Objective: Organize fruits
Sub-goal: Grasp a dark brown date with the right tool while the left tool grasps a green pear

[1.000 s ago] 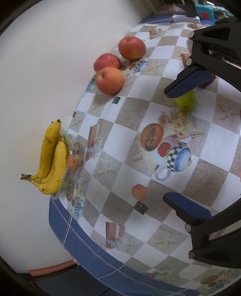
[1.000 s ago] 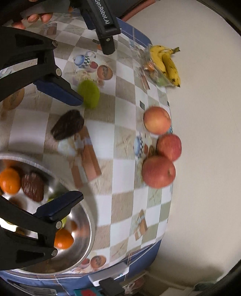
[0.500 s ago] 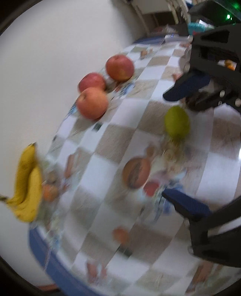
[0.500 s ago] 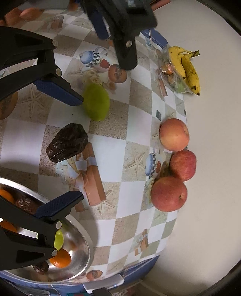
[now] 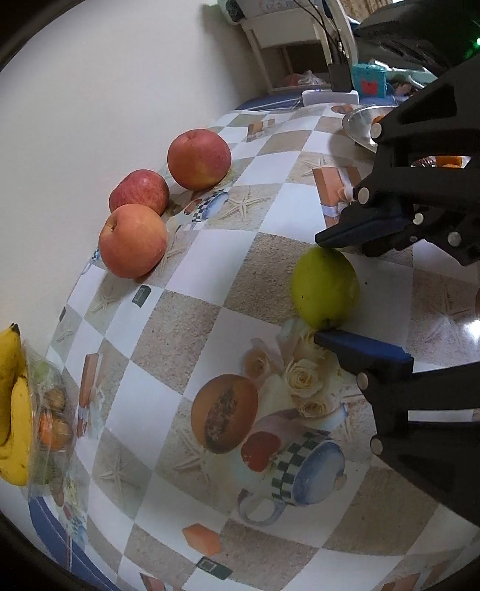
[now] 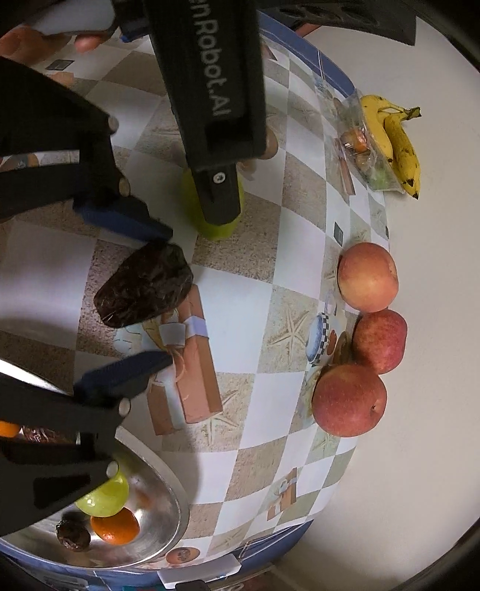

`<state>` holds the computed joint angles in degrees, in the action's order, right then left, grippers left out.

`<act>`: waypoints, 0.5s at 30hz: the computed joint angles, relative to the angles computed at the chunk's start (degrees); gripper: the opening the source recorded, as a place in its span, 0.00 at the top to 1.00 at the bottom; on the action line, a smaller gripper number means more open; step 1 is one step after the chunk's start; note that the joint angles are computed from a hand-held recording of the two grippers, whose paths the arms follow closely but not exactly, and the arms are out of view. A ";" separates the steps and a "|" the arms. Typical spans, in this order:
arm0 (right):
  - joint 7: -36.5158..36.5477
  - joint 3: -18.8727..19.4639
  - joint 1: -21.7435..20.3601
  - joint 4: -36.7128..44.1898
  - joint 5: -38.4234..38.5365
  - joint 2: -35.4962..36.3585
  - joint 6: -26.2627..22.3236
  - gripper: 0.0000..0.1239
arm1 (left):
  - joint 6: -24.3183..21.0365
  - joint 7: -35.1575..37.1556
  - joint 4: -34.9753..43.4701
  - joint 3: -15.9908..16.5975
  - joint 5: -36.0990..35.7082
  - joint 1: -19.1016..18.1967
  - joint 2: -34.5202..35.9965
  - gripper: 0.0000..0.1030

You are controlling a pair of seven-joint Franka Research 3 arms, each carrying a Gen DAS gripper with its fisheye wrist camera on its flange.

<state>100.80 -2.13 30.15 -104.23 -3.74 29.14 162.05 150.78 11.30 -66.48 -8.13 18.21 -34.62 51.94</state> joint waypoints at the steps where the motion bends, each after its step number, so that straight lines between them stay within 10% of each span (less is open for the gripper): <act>1: -0.22 0.13 -0.06 -0.05 0.04 -0.04 0.00 0.63 | 0.52 -0.33 -0.49 -0.17 -0.28 0.14 -0.17 0.53; 15: -0.78 2.41 -2.02 -12.31 4.22 -10.62 5.62 0.65 | 1.12 -10.87 -13.02 3.03 8.89 -4.54 -11.49 0.53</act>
<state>100.03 0.28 28.13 -116.54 0.48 18.53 167.68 151.91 0.43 -79.51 -5.10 27.10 -39.16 40.45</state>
